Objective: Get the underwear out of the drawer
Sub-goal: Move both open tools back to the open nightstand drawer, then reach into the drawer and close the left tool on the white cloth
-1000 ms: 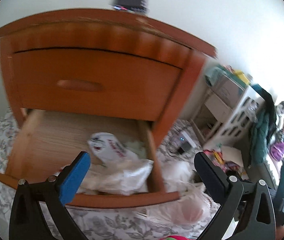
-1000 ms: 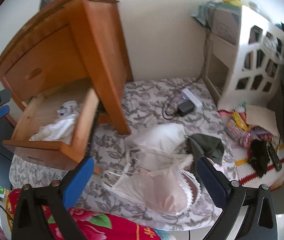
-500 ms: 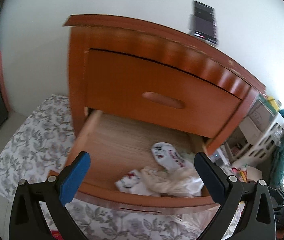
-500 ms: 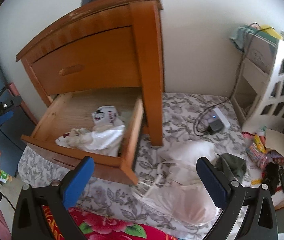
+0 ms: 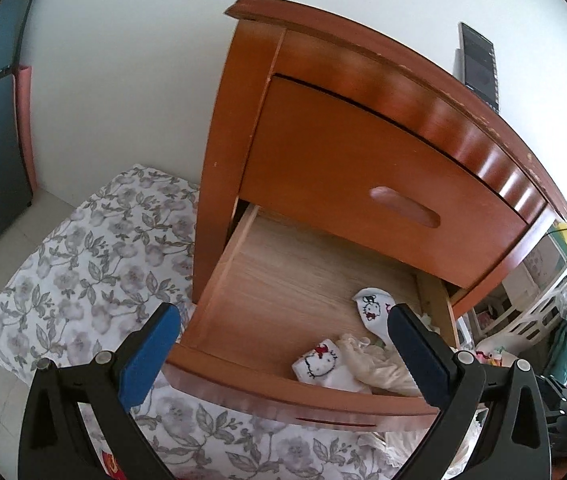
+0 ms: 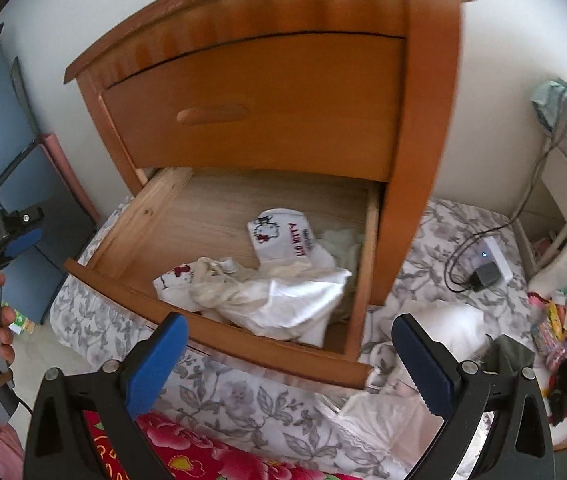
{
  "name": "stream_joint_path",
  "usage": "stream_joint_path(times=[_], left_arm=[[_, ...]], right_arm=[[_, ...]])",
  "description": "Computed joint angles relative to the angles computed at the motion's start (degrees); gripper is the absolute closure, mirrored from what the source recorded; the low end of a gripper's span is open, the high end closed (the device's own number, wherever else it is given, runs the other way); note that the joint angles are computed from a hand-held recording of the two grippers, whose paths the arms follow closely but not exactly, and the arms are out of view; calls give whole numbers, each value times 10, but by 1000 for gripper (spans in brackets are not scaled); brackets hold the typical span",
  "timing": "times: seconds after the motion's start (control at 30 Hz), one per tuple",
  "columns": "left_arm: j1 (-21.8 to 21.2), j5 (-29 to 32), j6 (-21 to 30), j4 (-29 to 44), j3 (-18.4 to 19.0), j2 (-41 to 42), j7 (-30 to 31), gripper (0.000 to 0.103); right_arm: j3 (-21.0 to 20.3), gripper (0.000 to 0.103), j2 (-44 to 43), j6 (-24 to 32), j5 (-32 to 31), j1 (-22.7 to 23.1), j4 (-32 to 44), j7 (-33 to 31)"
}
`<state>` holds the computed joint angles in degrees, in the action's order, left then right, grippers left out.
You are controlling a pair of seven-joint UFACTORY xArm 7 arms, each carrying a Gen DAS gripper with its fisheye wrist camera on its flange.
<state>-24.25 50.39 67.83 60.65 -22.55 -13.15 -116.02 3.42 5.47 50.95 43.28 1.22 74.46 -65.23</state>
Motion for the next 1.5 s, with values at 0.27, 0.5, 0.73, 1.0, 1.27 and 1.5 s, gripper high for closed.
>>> stream_joint_path(times=[0.27,0.5,0.73,1.0,1.27,1.5], left_arm=[[19,10,-62,-44,9,-29,-12,0],[49,2,-165,-68,31,-47,37,0],[70,-102,-233,-28,62,0,197,0],[45,-200,-268,74,92,130,396,0],[3,-305,-279,185,126,255,547,15],[-12,-396,-281,267,136,333,647,36]], right_arm=[[13,0,20,-10,-21,17,20,26],[22,0,72,4,-51,15,91,75],[37,0,127,36,-84,7,166,129],[49,0,152,25,-97,5,191,141],[55,0,168,18,-93,-9,213,133],[56,0,190,28,-101,-17,244,145]])
